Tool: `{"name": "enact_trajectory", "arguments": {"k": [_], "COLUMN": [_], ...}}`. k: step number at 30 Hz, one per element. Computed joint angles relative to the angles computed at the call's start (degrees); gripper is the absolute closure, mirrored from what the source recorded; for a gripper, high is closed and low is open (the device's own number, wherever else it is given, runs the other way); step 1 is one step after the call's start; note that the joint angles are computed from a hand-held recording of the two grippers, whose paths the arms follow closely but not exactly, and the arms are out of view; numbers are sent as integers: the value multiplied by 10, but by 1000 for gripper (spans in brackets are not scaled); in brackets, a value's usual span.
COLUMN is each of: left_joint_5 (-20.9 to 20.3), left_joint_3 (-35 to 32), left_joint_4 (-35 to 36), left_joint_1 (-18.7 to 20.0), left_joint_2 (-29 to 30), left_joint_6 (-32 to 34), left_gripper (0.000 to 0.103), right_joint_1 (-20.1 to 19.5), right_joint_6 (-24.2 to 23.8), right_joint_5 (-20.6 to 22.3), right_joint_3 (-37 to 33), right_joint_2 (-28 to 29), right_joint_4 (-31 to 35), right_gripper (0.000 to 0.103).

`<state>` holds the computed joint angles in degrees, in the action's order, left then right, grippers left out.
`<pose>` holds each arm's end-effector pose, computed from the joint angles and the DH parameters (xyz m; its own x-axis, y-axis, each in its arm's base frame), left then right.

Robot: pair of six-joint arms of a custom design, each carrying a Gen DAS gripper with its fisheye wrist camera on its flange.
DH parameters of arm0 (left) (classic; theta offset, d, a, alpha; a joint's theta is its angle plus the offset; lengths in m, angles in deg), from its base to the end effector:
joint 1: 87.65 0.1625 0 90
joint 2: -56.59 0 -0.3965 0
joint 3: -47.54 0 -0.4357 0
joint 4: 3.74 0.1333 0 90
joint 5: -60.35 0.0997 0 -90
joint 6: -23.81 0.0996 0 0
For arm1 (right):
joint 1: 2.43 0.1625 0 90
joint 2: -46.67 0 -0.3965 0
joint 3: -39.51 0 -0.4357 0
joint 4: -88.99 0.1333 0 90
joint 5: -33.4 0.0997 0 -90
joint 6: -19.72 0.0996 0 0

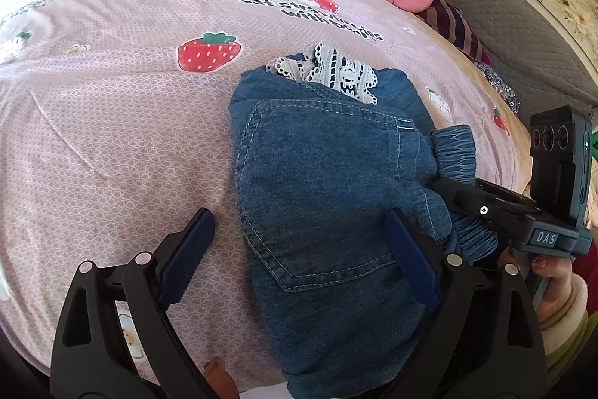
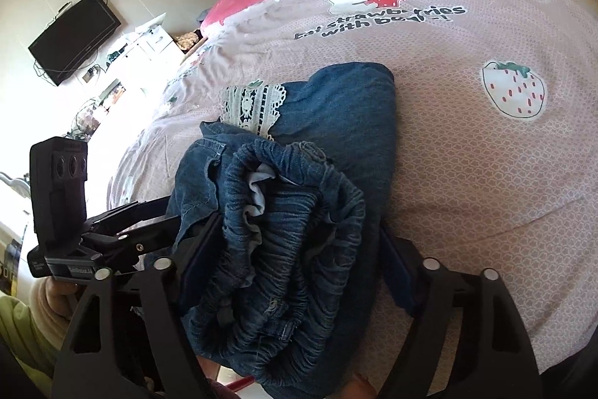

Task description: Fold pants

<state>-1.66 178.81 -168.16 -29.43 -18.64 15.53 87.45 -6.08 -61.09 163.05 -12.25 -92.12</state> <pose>-0.0928 -0.4917 0.1325 -0.8919 0.2195 -0.3953 0.3753 0.8472 -0.3762 0.1244 -0.5252 0.0640 -0.8983 -0.3562 0.2572 -0.4322 0.8219 -0.3711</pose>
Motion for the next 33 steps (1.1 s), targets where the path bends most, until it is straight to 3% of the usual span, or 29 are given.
{"name": "enact_trajectory", "arguments": {"k": [6, 9, 11, 13, 20, 33], "left_joint_5": [-32, -49, -63, -52, -2, 42], "left_joint_3": [-4, -2, -1, 5, 22, -19], "left_joint_4": [5, -1, -6, -18, -46, -89], "left_joint_1": [9, 12, 14, 6, -33, -44], "left_joint_2": [-2, -5, -8, -10, -26, -15], "left_joint_6": [-11, -14, -17, -14, 9, 52], "left_gripper": [30, 46, 66, 73, 78, 78], "right_joint_1": [-2, 3, 7, 7, 14, 64], "right_joint_6": [-17, -40, -51, -57, -63, -93], "right_joint_5": [8, 5, 4, 6, 18, 5], "right_joint_3": [17, 26, 28, 30, 35, -32], "right_joint_2": [1, 4, 8, 7, -2, 39], "right_joint_4": [-42, -71, -87, -92, -105, -125], "right_gripper": [52, 58, 60, 61, 64, 64]}}
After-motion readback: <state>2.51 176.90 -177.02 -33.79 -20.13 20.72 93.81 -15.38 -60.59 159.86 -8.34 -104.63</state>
